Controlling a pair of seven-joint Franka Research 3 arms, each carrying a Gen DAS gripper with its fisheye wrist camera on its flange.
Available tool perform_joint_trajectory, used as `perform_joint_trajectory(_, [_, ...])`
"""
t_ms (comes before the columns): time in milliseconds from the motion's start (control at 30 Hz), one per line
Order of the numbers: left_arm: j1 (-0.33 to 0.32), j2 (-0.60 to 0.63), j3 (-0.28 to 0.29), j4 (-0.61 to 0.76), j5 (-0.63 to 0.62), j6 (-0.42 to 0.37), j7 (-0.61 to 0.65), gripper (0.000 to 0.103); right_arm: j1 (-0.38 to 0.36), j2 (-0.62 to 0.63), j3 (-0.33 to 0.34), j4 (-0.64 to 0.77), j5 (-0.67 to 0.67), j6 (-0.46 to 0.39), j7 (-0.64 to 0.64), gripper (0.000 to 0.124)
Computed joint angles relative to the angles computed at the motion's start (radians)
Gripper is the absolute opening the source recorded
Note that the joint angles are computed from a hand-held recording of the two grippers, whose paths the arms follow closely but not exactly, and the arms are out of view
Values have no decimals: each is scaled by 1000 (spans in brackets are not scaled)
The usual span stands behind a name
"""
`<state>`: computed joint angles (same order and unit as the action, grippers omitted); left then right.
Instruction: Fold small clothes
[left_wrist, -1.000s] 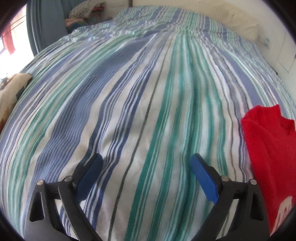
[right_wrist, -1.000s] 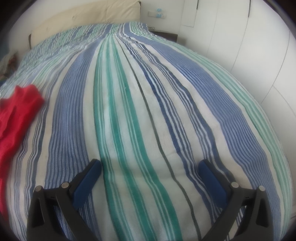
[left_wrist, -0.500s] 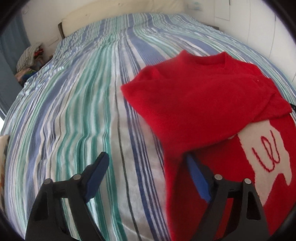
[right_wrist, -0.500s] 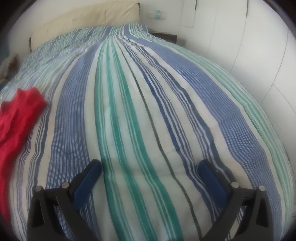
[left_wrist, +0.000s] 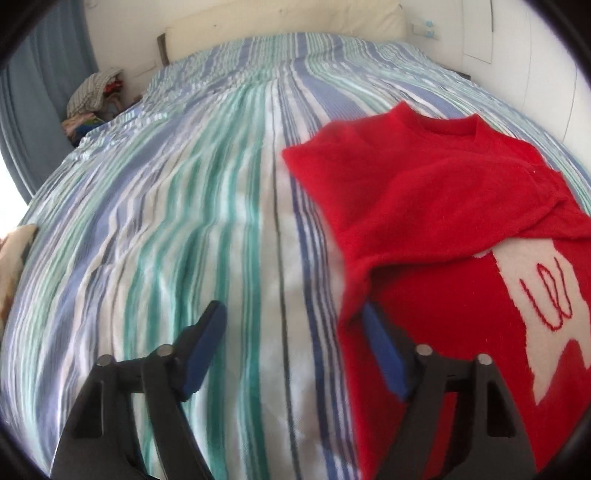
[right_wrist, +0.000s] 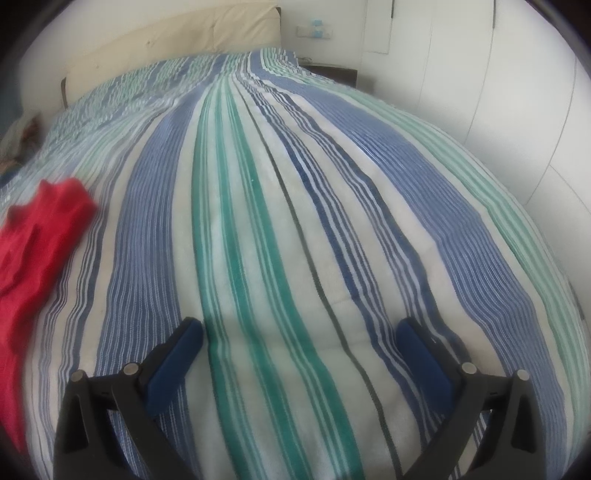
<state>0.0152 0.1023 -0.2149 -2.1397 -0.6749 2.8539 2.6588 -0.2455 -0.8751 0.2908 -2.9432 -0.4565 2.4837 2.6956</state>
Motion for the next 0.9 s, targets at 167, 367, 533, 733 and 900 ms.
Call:
perform_joint_trajectory(167, [78,-148,105,-35,-249,-414,209,93,160,-205,10,2,42,-74,-82,103])
perform_joint_trajectory(367, [104,-235,224,-103,-160,-740,198,95,497,-293,30,48,302,-34,-162,103])
perform_joint_trajectory(533, [131,-330,279,-193,-56,-920,168,89,680,-214,105,89,518,-42,-99,102])
perform_joint_trajectory(733, [100,-462,302,-334,-9,-880,204,69,783,-113,148,46,640,83,21,84])
perform_joint_trajectory(900, [85,-441,324,-322,-9,-895,171,67,794,-69,161,-22,656,236,125,76])
